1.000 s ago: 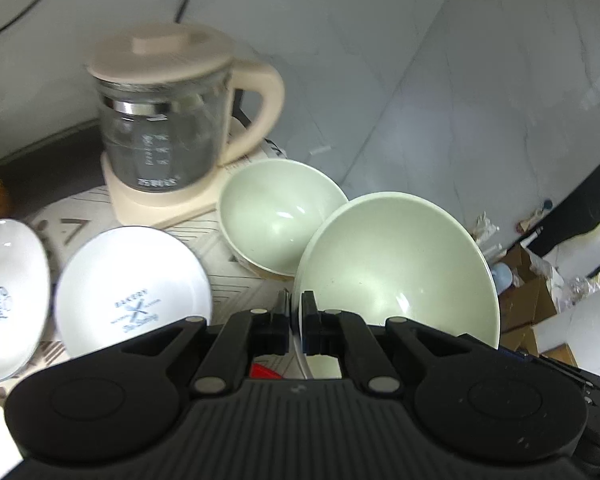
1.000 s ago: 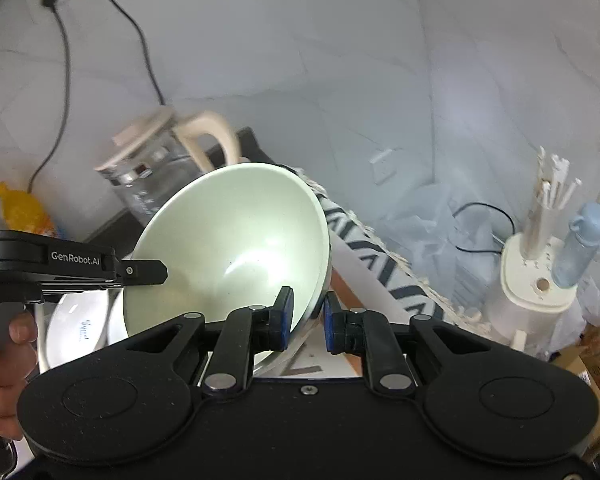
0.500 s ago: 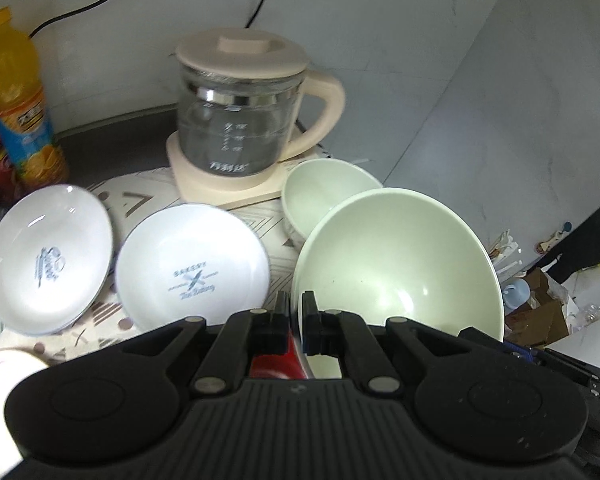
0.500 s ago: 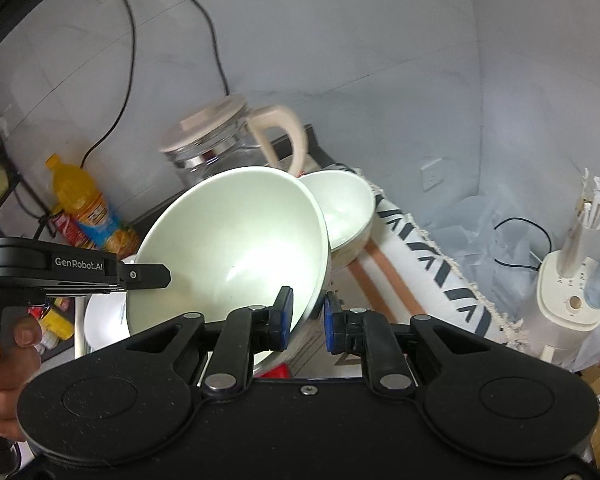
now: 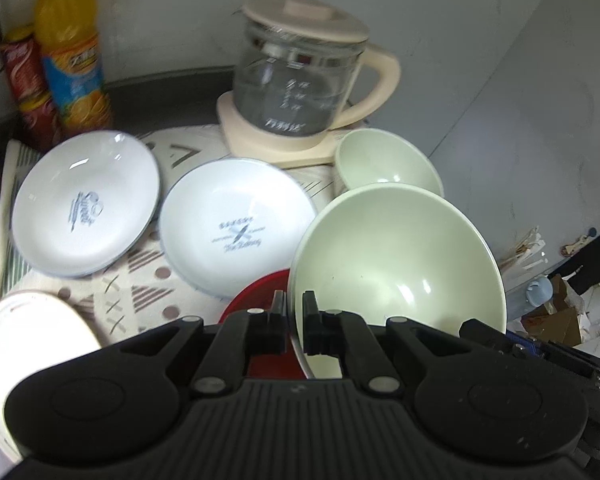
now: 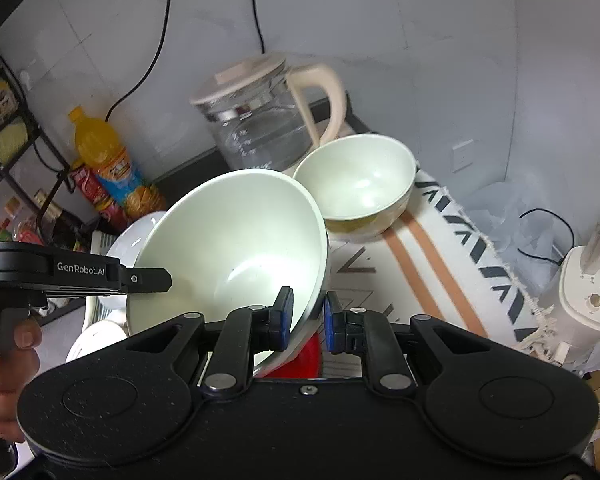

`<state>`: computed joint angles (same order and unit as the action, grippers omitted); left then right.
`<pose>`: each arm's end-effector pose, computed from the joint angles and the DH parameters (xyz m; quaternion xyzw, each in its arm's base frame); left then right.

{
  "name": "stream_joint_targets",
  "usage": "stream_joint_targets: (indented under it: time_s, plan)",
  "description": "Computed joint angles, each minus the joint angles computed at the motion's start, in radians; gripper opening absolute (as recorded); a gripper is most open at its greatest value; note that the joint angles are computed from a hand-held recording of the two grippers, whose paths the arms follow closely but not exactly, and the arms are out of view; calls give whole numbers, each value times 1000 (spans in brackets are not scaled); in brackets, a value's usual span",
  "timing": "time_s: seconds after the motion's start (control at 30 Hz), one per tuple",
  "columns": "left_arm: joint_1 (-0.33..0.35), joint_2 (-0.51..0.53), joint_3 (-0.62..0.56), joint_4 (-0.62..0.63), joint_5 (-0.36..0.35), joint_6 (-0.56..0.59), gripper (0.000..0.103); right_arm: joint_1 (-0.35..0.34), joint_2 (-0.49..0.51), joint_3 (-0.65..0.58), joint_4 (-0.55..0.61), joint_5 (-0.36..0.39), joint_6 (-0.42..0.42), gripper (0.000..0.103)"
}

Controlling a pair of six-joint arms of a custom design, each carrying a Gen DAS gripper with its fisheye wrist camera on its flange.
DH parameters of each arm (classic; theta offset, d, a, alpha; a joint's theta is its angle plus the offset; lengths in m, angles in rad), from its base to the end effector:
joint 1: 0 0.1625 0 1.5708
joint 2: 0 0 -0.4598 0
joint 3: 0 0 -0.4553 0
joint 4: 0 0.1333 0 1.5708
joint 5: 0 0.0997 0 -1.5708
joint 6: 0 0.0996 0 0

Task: Organize plates and bowls
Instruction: 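Lift the large green bowl with both grippers and lower it into the red bowl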

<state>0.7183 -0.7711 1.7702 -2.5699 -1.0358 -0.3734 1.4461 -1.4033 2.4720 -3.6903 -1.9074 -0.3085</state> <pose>-0.3877 -0.5833 0.0144 0.2288 0.9369 -0.1521 0.2162 0.0465 -0.4361 0.2566 -0.0054 -0.8570 0.4518 0.2478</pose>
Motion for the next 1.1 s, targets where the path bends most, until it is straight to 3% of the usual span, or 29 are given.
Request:
stream_joint_targets:
  time_s: [0.6, 1.1]
  plan:
    - [44, -17, 41, 63, -20, -92, 5, 10, 75, -34, 82, -44, -4, 16]
    - [71, -3, 6, 126, -32, -95, 8, 8, 118, -67, 98, -83, -10, 12]
